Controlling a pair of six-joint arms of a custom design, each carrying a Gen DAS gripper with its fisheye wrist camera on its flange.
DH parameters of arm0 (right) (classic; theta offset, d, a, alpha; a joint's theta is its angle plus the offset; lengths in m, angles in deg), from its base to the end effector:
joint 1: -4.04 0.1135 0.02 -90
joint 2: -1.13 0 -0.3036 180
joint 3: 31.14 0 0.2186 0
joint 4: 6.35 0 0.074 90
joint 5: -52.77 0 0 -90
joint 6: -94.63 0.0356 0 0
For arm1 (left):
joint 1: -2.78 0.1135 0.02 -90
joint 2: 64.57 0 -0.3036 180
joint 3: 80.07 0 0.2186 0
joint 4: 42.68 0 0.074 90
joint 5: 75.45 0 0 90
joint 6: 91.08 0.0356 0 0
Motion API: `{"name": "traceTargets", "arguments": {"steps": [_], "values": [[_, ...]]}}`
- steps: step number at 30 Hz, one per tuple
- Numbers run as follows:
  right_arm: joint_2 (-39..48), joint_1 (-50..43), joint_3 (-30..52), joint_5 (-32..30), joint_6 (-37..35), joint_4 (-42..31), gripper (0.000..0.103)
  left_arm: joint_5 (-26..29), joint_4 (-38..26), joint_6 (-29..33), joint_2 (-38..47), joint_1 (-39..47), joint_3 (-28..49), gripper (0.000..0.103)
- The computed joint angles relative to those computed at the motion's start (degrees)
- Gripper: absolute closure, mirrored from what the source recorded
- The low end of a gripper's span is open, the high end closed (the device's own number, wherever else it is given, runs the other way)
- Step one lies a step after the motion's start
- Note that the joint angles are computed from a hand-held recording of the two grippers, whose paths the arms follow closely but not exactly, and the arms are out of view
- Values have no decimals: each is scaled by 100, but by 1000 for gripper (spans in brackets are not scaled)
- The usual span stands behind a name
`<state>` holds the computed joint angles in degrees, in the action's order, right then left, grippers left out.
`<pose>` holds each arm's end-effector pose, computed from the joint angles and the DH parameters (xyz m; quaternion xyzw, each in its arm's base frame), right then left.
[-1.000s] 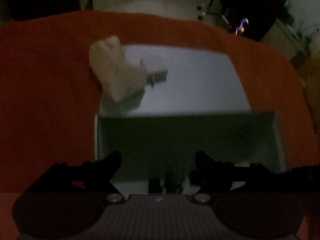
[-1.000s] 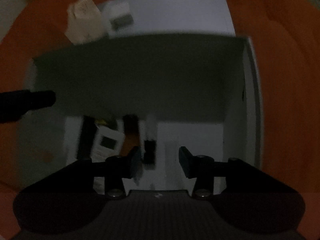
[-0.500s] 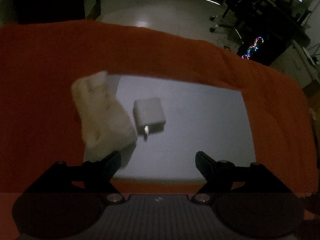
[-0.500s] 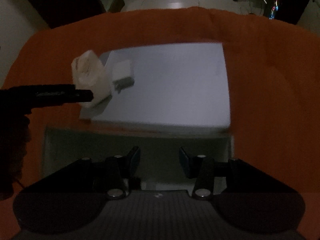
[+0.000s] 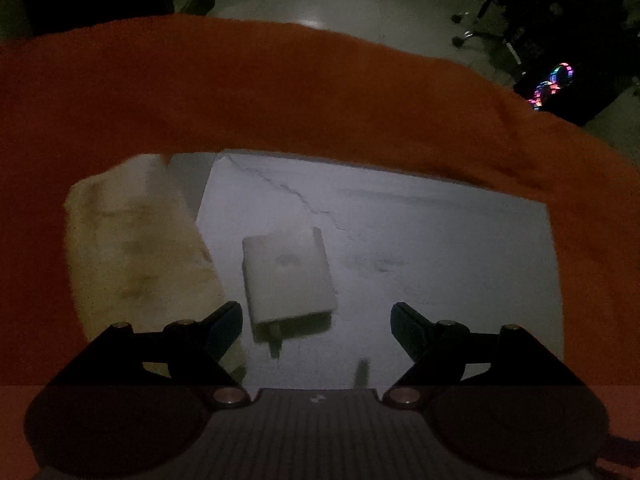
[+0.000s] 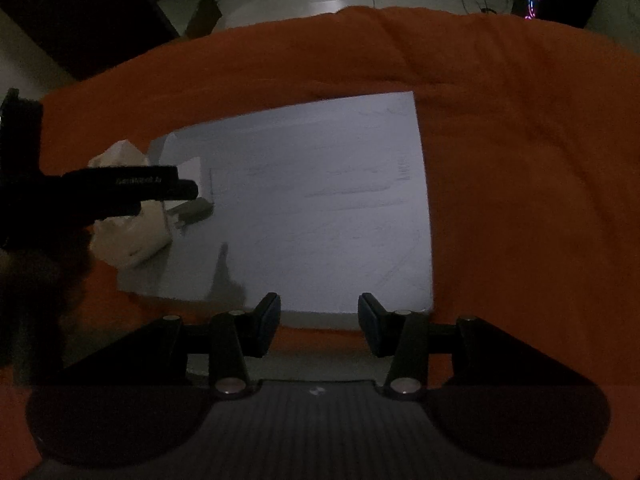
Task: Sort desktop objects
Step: 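Lower left tool to the white charger and close on it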
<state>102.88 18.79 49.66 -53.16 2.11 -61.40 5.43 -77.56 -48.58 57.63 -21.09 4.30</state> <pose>0.2994 0.0889 0.2276 -0.1643 0.9693 0.1496 0.1054 0.3561 -0.1514 0.1321 -0.2135 0.9622 -0.0236 0.1676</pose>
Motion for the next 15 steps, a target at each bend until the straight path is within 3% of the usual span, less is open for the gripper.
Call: {"name": "traceTargets", "arguments": {"steps": [9,13,15], "values": [[398,-154,-98,-66,-168,158,56,-48,-247,0,585,163,468,23],[461,-96,-167,-69,-182,193,56,220,39,-201,673,327,341,24],[460,-63,-198,-63,-202,179,56,373,249,-342,690,410,224,41]]}}
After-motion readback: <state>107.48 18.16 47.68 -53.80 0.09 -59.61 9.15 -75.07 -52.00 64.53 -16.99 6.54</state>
